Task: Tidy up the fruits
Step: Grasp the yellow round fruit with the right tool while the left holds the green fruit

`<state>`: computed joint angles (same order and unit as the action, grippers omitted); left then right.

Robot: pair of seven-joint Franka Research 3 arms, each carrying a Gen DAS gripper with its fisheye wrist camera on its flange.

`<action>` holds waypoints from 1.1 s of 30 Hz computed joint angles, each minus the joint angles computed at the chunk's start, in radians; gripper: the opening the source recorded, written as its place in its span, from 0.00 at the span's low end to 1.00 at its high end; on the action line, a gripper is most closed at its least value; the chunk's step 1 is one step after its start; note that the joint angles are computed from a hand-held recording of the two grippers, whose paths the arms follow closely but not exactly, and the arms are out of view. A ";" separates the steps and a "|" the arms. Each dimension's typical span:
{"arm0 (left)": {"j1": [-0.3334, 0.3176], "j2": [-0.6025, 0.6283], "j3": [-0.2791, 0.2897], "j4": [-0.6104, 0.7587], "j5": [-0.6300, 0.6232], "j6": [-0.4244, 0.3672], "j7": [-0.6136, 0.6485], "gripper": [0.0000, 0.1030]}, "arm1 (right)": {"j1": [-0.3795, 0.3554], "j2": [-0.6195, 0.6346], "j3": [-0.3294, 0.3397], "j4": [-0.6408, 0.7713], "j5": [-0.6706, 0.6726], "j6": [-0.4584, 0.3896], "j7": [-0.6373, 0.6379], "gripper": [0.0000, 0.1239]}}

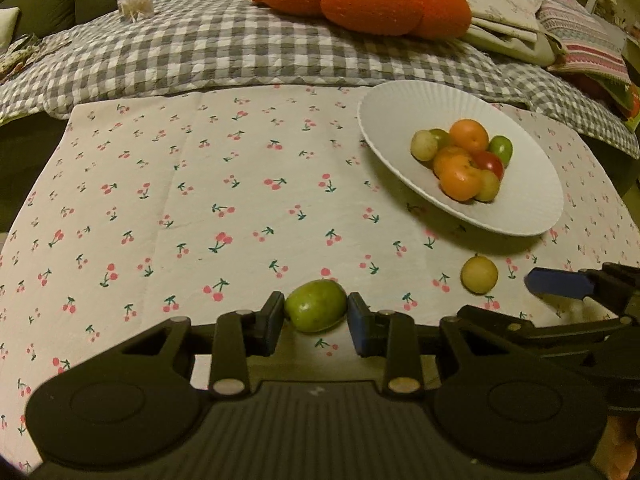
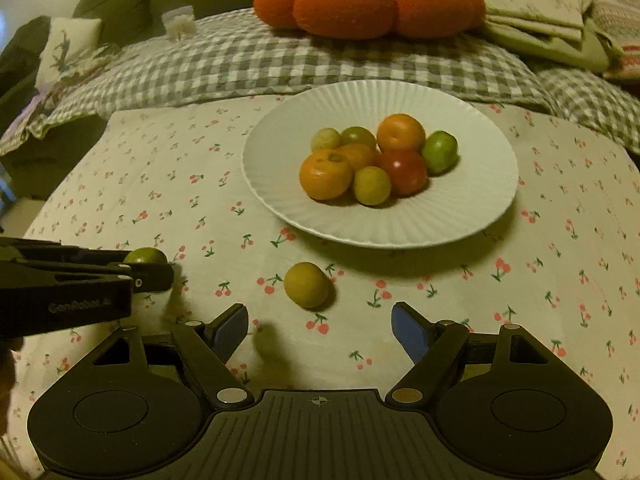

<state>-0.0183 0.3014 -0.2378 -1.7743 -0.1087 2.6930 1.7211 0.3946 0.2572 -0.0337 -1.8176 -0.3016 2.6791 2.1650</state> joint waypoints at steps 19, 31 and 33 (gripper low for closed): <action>0.005 0.005 0.000 0.013 -0.010 -0.003 -0.009 0.32 | 0.016 0.015 -0.012 0.005 -0.003 0.052 -0.041 0.17; 0.007 0.006 -0.006 0.020 -0.024 0.000 -0.010 0.31 | -0.019 -0.028 0.030 -0.033 0.104 0.082 -0.118 0.15; 0.007 0.004 -0.007 0.018 -0.026 0.001 -0.010 0.31 | -0.027 -0.036 0.038 -0.037 0.145 0.080 -0.133 0.15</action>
<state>-0.0113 0.3051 -0.2447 -1.7561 -0.1351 2.6937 1.7106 0.3675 0.2215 0.0039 -1.8547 -0.1562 2.7591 2.0319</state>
